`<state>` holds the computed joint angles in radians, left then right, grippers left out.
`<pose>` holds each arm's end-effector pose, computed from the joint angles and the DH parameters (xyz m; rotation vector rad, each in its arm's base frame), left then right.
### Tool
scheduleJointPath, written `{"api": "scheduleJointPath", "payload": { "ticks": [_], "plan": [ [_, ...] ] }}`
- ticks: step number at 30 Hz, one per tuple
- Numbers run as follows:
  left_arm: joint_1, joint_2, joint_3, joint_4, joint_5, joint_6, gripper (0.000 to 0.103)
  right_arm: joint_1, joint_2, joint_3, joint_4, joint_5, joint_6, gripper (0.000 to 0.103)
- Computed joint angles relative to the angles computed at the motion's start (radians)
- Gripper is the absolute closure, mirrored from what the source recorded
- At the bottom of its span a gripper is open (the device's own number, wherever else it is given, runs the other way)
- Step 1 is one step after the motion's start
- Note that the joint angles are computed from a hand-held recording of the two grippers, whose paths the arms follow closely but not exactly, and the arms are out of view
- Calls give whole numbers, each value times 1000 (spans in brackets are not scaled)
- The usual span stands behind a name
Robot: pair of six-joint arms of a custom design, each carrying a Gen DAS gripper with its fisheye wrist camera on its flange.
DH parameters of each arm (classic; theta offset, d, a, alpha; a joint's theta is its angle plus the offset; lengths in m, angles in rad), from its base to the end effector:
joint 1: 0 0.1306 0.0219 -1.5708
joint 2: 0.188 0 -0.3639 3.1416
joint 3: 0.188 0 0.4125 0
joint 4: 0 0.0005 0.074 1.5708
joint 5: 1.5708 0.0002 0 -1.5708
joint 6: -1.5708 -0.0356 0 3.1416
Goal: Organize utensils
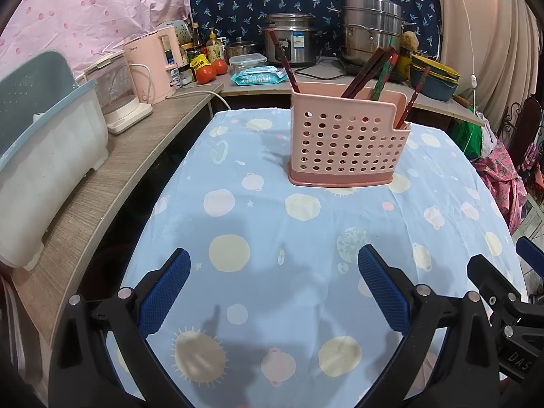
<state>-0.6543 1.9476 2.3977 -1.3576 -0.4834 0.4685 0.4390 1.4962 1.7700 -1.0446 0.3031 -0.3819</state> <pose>0.5278 -0.3846 0.5342 0.0193 2.3436 0.0592 0.4913 0.2184 0.5283 0.0826 2.2976 0.0658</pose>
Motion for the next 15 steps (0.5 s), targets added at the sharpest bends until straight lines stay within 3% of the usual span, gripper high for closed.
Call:
{"api": "scheduleJointPath", "payload": {
  "ticks": [15],
  "plan": [
    [0,2,1,-4,16,1,8,9,-3,-14,6,-1,-10,7]
  ]
}}
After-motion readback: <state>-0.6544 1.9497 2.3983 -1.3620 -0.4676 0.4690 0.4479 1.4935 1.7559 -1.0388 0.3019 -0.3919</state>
